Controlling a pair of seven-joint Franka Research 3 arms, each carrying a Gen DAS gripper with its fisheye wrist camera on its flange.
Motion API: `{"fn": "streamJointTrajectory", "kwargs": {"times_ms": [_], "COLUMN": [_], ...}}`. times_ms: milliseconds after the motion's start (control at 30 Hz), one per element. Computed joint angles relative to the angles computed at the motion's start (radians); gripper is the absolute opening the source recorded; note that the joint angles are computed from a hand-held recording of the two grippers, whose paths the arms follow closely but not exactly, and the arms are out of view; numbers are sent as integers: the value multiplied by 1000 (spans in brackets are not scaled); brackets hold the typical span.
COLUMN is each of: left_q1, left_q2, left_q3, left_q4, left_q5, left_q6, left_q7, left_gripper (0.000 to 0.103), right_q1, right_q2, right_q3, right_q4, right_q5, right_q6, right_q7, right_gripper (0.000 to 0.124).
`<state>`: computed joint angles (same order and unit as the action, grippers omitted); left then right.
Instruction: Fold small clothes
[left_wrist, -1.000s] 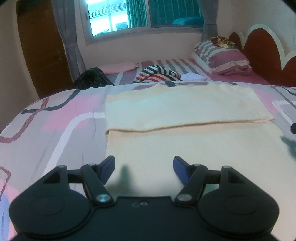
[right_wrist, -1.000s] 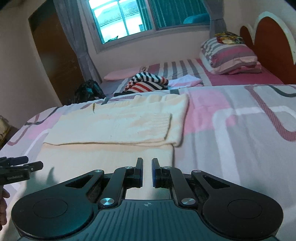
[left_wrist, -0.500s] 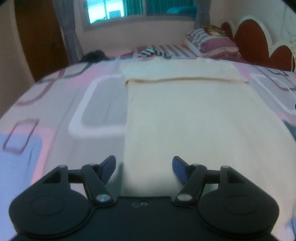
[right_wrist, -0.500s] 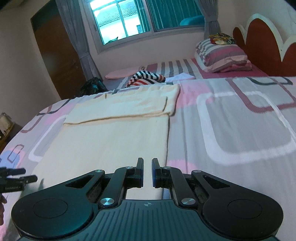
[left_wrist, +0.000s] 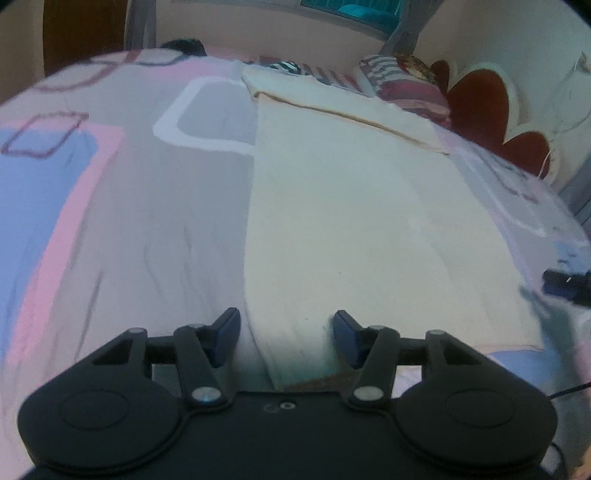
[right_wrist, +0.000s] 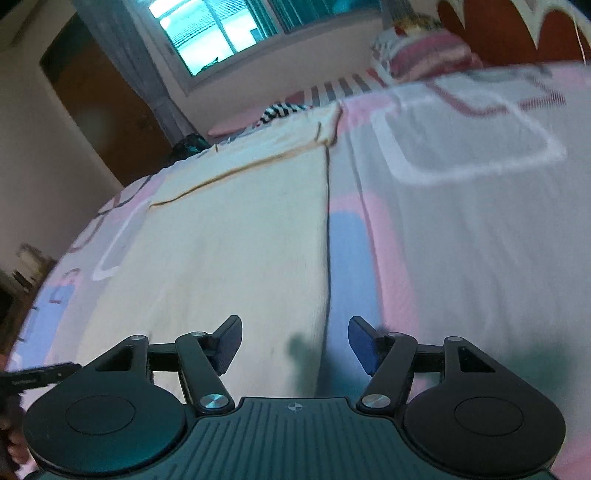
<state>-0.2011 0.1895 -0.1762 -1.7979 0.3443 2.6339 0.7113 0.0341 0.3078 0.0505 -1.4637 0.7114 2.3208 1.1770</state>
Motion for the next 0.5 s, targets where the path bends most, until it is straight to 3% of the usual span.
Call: {"fn": "streamJointTrajectory", "kwargs": {"times_ms": [267,433,500], "left_q1": [-3,24,48], "left_q2": [76,115,135], "left_q3": [9,7,-16], "left_q4": [82,112,128], "left_q5": [-11,-63,-120], "left_q6": [-3,42,64], "left_q7": [14,28,79], "left_gripper": [47,48,53], "right_q1": [-20,-35,-28], "right_q2": [10,41,75], "right_q3": [-4,10,10], "right_q4": [-8,28,68], "right_q5": [27,96,88], "right_q6": [-80,-108,-86], "right_q7": [90,77,89], "right_gripper": [55,54,51]}}
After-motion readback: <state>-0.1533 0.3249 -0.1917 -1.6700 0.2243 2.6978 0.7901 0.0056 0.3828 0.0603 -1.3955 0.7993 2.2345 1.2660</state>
